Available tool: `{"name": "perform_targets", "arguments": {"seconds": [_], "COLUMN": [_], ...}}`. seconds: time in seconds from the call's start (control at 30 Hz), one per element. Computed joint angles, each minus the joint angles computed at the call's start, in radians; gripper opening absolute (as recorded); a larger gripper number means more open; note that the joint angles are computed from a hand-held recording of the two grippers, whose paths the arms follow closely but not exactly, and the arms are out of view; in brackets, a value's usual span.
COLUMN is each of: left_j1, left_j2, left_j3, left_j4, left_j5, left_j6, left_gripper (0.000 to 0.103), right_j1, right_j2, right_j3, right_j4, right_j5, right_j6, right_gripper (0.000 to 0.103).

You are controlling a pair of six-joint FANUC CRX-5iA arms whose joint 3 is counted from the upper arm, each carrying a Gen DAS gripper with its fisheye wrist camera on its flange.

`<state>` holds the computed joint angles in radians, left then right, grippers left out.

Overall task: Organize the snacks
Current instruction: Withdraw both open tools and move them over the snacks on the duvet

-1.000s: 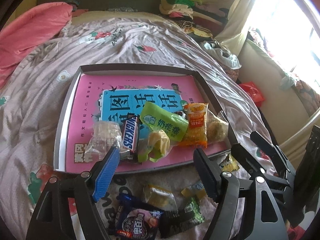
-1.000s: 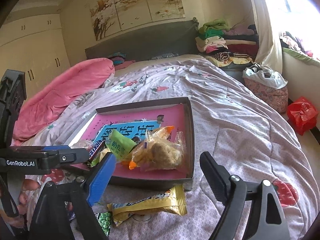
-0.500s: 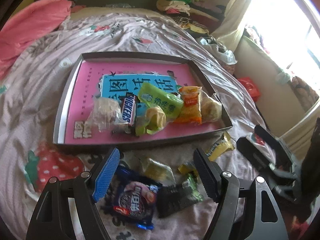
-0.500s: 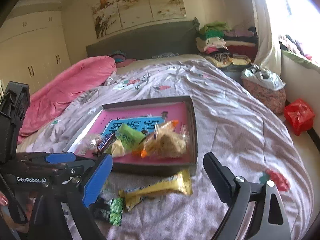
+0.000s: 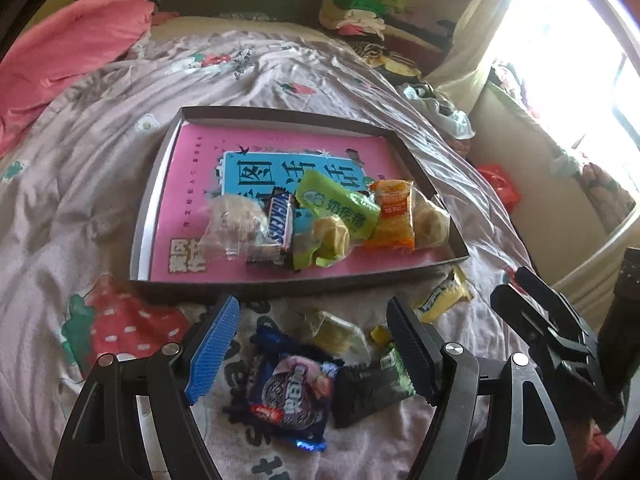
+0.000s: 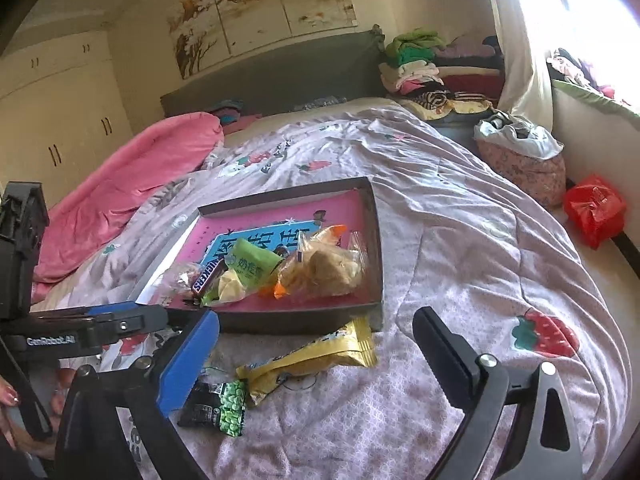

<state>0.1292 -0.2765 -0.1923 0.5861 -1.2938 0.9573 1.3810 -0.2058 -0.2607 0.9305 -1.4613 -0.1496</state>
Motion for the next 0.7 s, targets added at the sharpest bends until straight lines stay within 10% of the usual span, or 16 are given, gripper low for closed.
{"name": "perform_targets", "arguments": {"seconds": [0.7], "left_j1": [0.133], "left_j2": [-0.061], "left_j3": [-0.052], "left_j4": [0.024], "left_j5": [-0.056], "left_j6": [-0.076], "left_gripper": [0.077], "right_j1": [0.049], "right_j2": [0.024], "right_j3": [0.033], "right_j4": [-0.035], "right_j5": [-0.006], "right_j6": [0.02], "right_gripper": [0.098]}}
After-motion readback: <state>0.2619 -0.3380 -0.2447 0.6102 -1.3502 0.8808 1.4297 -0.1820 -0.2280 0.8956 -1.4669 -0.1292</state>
